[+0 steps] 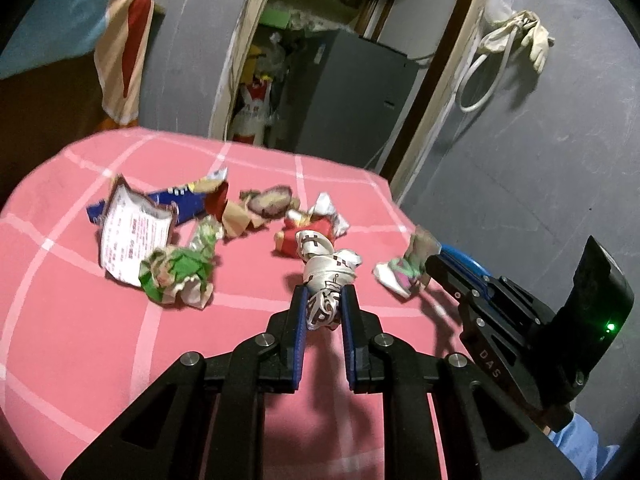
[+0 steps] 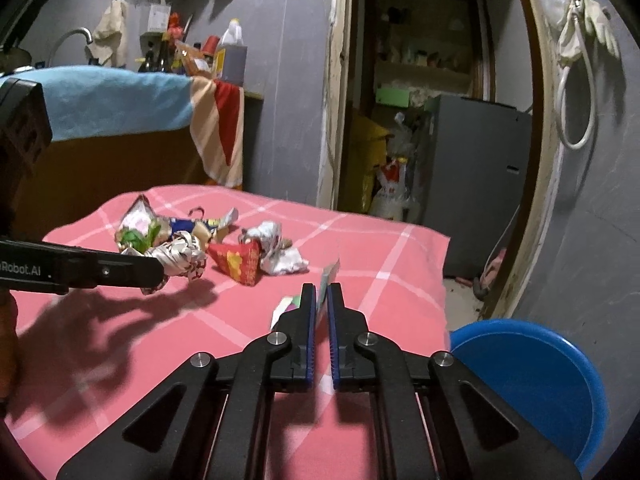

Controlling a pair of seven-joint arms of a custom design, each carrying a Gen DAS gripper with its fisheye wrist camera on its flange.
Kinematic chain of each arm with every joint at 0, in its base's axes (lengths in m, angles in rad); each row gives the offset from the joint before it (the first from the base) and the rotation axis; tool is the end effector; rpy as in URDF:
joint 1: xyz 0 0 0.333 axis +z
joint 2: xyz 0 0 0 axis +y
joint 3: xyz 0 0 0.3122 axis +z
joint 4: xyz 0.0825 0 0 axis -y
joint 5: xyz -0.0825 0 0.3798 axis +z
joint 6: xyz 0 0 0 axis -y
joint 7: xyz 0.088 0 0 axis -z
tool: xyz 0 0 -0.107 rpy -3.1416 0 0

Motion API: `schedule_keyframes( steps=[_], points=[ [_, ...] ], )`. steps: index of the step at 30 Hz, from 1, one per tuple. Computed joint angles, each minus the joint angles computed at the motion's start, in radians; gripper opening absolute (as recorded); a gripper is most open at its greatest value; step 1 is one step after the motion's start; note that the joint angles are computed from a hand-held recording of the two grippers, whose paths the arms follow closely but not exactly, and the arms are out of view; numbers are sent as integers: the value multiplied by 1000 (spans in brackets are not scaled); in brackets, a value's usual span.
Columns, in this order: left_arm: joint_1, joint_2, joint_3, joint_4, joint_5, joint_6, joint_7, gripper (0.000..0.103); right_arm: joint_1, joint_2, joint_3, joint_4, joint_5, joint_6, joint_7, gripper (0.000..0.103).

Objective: Collect trash
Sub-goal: 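Lift both held wrappers and carry them toward the blue bucket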

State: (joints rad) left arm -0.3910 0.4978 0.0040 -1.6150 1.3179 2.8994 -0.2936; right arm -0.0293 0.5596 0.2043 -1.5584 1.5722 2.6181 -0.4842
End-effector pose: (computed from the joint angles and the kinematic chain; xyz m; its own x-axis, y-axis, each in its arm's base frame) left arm 0.6301 -0.3198 0.3909 0.1141 -0.9408 0.3192 -0.5467 -0.3278 -0.7705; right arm 0.7156 0.0781 0.3596 0.7240 -0.6841 0.0886 -0.2072 -0.3382 -0.9180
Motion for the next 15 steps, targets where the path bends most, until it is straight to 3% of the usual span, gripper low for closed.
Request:
schedule_keyframes(
  steps=[6,10,12,14,15],
  points=[
    [-13,11,-12,28,4,-53,30,13,-2,-8,-9,-5,-13,-20,29,4],
    [-1,18,-18,28,-63,-57,61,13,1,14,-32,22,-157,-69,208,6],
    [4,13,-18,15,-92,-57,61,13,-5,25,-33,36,-210,-97,270,12],
    [9,4,-16,-4,-110,-52,52,13,-14,26,-25,35,-234,-111,293,40],
    [13,3,-15,-11,-124,-50,43,13,-20,25,-18,31,-234,-116,285,45]
  ],
)
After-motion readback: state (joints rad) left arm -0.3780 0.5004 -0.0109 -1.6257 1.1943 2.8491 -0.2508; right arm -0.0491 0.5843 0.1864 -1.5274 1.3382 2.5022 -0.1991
